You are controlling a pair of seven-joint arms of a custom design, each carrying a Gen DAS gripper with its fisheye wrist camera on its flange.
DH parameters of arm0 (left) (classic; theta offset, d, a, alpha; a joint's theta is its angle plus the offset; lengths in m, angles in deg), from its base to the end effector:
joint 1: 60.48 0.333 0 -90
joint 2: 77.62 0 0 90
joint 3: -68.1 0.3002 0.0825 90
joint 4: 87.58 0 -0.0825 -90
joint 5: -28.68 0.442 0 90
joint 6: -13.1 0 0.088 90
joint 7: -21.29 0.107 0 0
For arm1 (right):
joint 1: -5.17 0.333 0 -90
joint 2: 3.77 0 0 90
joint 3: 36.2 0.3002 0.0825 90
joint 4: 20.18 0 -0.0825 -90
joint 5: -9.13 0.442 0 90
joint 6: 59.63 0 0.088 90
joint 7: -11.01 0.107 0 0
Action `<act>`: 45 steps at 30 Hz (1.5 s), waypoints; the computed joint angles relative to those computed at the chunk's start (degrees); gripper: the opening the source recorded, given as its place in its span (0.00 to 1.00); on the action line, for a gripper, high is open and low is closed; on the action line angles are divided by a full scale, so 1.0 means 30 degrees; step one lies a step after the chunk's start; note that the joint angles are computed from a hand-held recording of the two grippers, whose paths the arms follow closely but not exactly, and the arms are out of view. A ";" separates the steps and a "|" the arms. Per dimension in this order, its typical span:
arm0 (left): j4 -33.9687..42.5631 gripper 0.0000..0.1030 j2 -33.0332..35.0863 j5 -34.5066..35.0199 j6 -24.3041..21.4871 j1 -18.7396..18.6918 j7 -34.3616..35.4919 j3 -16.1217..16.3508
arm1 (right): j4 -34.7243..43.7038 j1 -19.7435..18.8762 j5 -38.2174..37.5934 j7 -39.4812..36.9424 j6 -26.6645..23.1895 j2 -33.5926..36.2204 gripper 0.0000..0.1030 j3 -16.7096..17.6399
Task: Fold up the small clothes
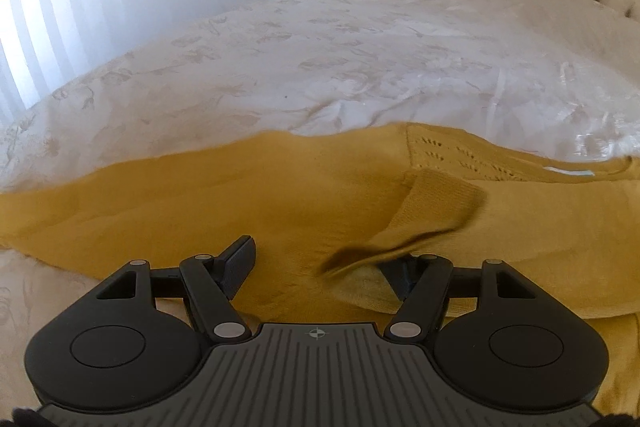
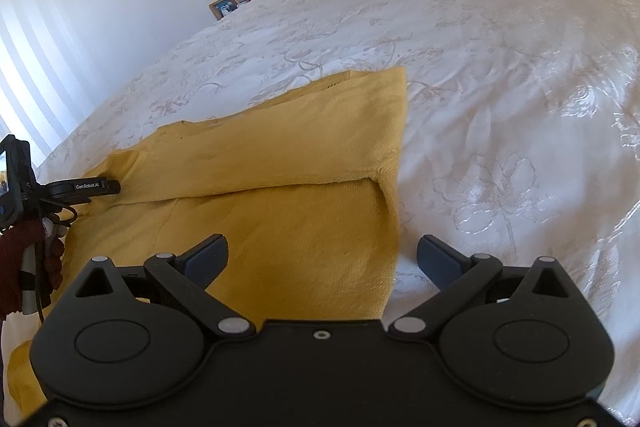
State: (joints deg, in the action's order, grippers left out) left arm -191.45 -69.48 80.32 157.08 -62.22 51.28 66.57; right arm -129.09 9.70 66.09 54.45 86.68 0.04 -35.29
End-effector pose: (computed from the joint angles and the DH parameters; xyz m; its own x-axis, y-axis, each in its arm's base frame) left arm 0.6935 -0.0454 0.4823 0.4386 -0.8864 -0.1479 -0.6327 -0.1877 -0.7513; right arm 0.6700 0.0519 0.4862 0.3584 -0.8508 -0.3843 -0.7122 0.0170 -0.7018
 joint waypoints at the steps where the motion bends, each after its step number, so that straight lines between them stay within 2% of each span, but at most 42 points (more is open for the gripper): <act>1: 0.0013 0.64 -0.0004 0.0040 -0.0055 0.0003 -0.0058 0.0023 | 0.0019 -0.0009 -0.0004 -0.0007 -0.0020 0.0010 0.98 -0.0004; 10: 0.0198 0.64 -0.0012 0.0390 -0.0658 0.0137 -0.0620 0.0116 | -0.0040 0.0016 -0.0295 0.0077 -0.0005 0.0001 0.98 0.0020; 14: 0.0636 0.64 0.0269 0.0162 -0.1510 0.0098 -0.0779 0.0097 | -0.0079 0.0028 -0.0323 0.0059 0.0044 -0.0003 0.98 0.0028; 18: 0.0829 0.64 0.0510 -0.0124 -0.1183 0.0086 -0.0167 0.0105 | -0.0177 0.0114 -0.0625 0.0208 0.0628 0.0010 0.97 0.0066; 25: 0.1307 0.65 0.1148 -0.2349 0.0028 0.0106 0.2450 0.0154 | -0.0275 0.0251 -0.3902 0.2466 0.3210 0.0599 0.90 0.0178; 29: 0.1763 0.65 0.1582 -0.3029 0.0465 -0.0051 0.3419 0.0359 | -0.0568 0.0375 -0.6181 0.3516 0.5795 0.0932 0.89 0.0396; 34: 0.1994 0.64 0.1790 -0.3795 0.0917 -0.0190 0.3942 0.0590 | 0.0548 0.0158 -0.8939 0.6430 0.5906 0.2023 0.91 0.0533; 39: 0.2016 0.65 0.1876 -0.3882 0.1307 -0.0355 0.4342 0.0782 | 0.1586 -0.0053 -1.1891 0.8321 0.5981 0.2936 0.90 0.0789; 40: 0.2005 0.65 0.1884 -0.3843 0.1356 -0.0397 0.4265 0.0826 | 0.1750 -0.0006 -1.2579 0.8932 0.6114 0.3091 0.86 0.0689; 42: 0.1968 0.65 0.1877 -0.3783 0.1439 -0.0454 0.4076 0.0900 | 0.1831 0.0667 -1.5234 1.1824 0.6573 0.3310 0.85 -0.0285; 43: 0.1894 0.65 0.1834 -0.3830 0.1565 -0.0437 0.4045 0.0911 | 0.1905 0.0644 -1.5777 1.2641 0.6470 0.3372 0.85 -0.0404; 45: 0.1737 0.65 0.1733 -0.3873 0.1801 -0.0406 0.4032 0.0928 | 0.1797 -0.0447 -1.4609 1.2056 0.6157 0.3255 0.85 0.0572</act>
